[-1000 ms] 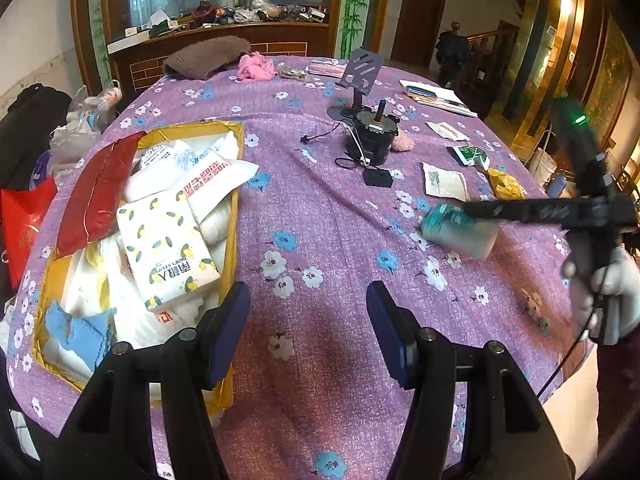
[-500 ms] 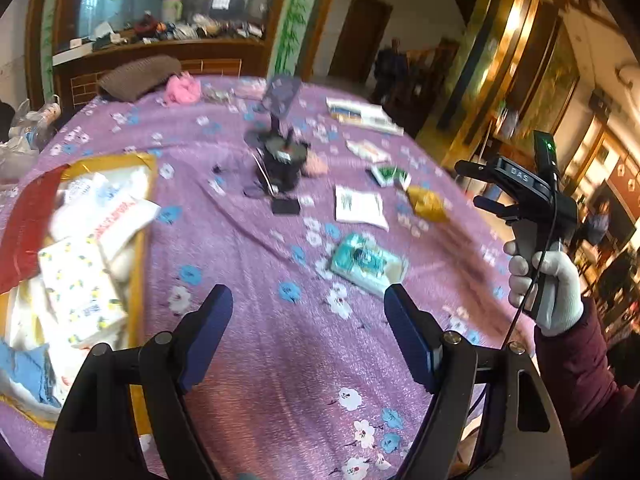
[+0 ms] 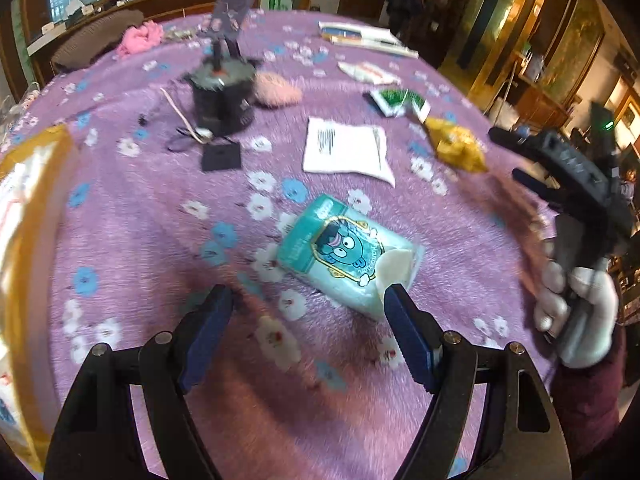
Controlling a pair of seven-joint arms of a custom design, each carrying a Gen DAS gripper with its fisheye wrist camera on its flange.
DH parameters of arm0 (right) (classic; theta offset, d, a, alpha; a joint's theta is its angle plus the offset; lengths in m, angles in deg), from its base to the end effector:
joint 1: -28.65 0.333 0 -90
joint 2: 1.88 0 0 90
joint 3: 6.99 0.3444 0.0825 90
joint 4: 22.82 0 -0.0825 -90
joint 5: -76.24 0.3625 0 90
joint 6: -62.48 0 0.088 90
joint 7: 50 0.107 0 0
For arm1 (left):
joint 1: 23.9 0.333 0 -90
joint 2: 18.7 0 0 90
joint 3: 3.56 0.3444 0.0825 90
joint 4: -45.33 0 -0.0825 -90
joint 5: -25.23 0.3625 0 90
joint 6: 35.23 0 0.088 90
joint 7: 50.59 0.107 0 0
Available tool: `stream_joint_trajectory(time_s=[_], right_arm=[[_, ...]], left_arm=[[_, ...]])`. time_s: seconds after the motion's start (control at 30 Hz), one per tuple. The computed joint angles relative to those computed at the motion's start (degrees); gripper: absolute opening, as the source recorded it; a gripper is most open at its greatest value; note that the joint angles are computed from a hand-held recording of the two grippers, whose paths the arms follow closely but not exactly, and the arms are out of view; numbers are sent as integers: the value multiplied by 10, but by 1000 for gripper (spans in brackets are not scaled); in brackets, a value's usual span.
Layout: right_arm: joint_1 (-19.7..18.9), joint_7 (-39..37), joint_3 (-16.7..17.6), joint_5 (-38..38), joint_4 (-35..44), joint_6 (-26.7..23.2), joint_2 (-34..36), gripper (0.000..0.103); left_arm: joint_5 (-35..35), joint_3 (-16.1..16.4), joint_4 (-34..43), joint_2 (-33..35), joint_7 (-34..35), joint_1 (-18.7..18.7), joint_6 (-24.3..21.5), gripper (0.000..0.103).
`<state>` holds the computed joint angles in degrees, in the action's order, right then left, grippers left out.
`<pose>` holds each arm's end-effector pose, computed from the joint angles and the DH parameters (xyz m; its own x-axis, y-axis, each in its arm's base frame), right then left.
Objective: Organize soft objects
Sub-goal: 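Grasp the teal cartoon tissue pack with the left gripper while the right approaches the yellow packet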
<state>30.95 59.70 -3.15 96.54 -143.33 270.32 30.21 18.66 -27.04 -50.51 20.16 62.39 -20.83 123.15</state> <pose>0.6252 0.0173 0.3038 -0.3892 -0.8056 -0.4467 -0.4454 0.5890 -0.6743 0.6944 -0.1925 0.3195 -0.5233 -0.8388 0.1500 -0.7753 0.3957 -0.4922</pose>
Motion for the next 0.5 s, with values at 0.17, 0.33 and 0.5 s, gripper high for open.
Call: stream_joint_trajectory(time_s=[0.17, 0.33, 0.5], right_arm=[[-19, 10, 16, -22, 5, 6, 11, 102], [-39, 34, 30, -44, 5, -1, 12, 102], [-33, 39, 24, -43, 8, -11, 12, 102]], left_arm=[[19, 14, -1, 5, -24, -15, 15, 82], [27, 7, 10, 14, -14, -12, 1, 99], [46, 22, 3, 10, -23, -29, 6, 103]])
